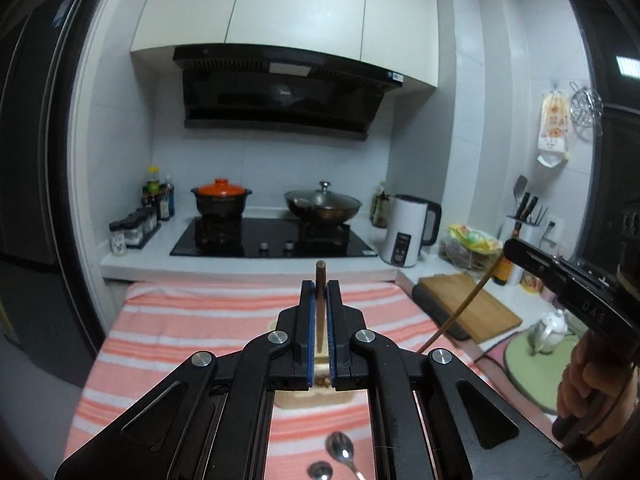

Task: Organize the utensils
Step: 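Carry both chopsticks over the cream box and open both tools, then lower both open tools toward the two metal spoons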

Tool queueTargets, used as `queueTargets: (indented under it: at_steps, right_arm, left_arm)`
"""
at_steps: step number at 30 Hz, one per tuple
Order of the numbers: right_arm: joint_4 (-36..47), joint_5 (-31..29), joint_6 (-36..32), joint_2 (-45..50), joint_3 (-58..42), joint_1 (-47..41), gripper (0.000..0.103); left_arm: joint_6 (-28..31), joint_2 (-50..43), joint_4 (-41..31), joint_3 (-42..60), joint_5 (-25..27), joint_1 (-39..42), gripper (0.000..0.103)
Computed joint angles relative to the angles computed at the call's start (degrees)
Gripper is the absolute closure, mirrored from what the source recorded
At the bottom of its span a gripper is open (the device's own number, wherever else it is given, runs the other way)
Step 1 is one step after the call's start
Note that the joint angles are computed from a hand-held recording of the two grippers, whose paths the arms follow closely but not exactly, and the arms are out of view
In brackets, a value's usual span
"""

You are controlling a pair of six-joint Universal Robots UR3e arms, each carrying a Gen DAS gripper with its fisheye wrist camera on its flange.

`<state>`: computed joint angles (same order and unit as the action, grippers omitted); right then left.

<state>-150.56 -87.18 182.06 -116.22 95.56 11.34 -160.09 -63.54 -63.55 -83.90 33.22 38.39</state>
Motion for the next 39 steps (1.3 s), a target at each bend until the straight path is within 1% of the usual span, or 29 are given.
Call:
queueTargets:
  at_steps: [1,3,5,7,9,10,15,18,20,21,22,23,24,25,26,27,29,30,32,34,36,37,38,39]
  right_arm:
    - [-2.73,-0.72,0.21,2.57,-1.04,0.2,0.098]
    - [-7.3,-1.76,0.83,7.12,-2.85,0.28,0.098]
    - [-11.58,-1.18,1.83,11.06,-3.68,-0.53,0.098]
    - [-16.2,-1.62,2.52,14.89,-3.47,-0.8,0.098]
    - [-20.06,-0.82,3.28,17.9,-2.26,-1.5,0.098]
    - [-20.48,-0.35,3.63,19.21,-1.68,-1.76,0.098]
    - [-18.03,6.48,6.09,20.72,3.08,-5.21,0.098]
    - [-16.35,8.67,5.86,20.26,6.23,-6.34,0.098]
    - [-15.04,10.29,5.35,19.51,8.07,-7.18,0.097]
    - [-15.06,10.79,5.14,18.85,9.23,-7.27,0.095]
    - [-14.85,11.34,4.8,17.76,10.43,-7.5,0.094]
    - [-14.87,11.62,4.47,16.53,11.87,-7.59,0.09]
    - [-14.57,12.04,4.2,14.83,13.3,-7.93,0.084]
    - [-14.38,12.36,4.11,12.47,15.2,-8.37,0.065]
    - [-15.07,12.85,3.96,10.3,17.58,-9.03,0.047]
    - [-15.11,12.92,3.5,7.21,20.28,-9.57,0.043]
    - [-12.88,12.46,1.7,0.92,25.26,-10.28,0.042]
    - [-11.0,12.17,1.04,-2.63,28.02,-10.8,0.042]
    - [-6.39,9.98,-0.7,-9.82,34.02,-11.34,0.042]
    - [-1.17,5.06,-2.42,-16.29,40.35,-10.16,0.042]
    - [5.05,1.44,-3.5,-23.36,46.05,-10.29,0.042]
    - [8.72,-0.47,-3.76,-26.93,48.46,-10.48,0.042]
    - [12.8,-1.81,-4.14,-30.67,50.33,-11.09,0.042]
    - [17.74,-1.55,-5.03,-35.25,51.57,-12.93,0.042]
  left_arm:
    - [-4.11,-3.49,6.73,0.24,3.39,-3.87,0.1]
    - [-8.85,-9.36,14.95,1.36,9.95,-10.25,0.1]
    - [-10.69,-14.02,18.4,2.75,14.29,-14.4,0.1]
    - [-11.52,-17.71,19.99,3.59,17.36,-17.27,0.1]
    - [-11.56,-20.08,20.52,3.22,19.12,-19.1,0.1]
    - [-11.24,-21.02,20.36,2.98,19.87,-19.91,0.1]
    - [-7.73,-22.59,17.91,0.04,21.93,-22.09,0.1]
    - [-6.28,-23.07,14.78,-0.57,21.99,-22.31,0.1]
    - [-5.11,-22.67,11.18,-0.7,21.56,-21.97,0.099]
    - [-4.33,-22.08,8.83,-0.81,21.37,-21.55,0.096]
    - [-3.03,-21.11,6.08,-1.12,20.68,-20.76,0.082]
    - [-1.35,-19.37,3.56,-2.25,19.73,-19.5,0.069]
    - [-0.01,-17.18,2.25,-4.19,19.22,-18.16,0.04]
    - [1.34,-14.21,1.86,-7.18,18.94,-16.59,0.024]
    - [3.46,-10.9,0.75,-10.25,18.52,-14.72,0.021]
    - [6.75,-7.47,-1.94,-13.14,17.99,-12.5,0.018]
    - [13.3,-1.29,-8.05,-18.58,17.45,-8.2,0.014]
    - [15.84,2.13,-9.77,-22.37,17.81,-6.14,0.012]
    - [19.07,8.83,-10.02,-30.88,19.34,-2.71,0.012]
    - [20.83,14.74,-7.8,-39.7,22.11,-0.41,0.012]
    - [20.38,18.9,-3.37,-46.95,25.64,0.08,0.012]
    - [20.1,20.69,-1.45,-49.92,26.44,0.65,0.012]
    - [19.12,21.55,0.74,-52.09,27.25,0.69,0.012]
    - [18.98,22.56,2.02,-54.1,27.2,1.66,0.012]
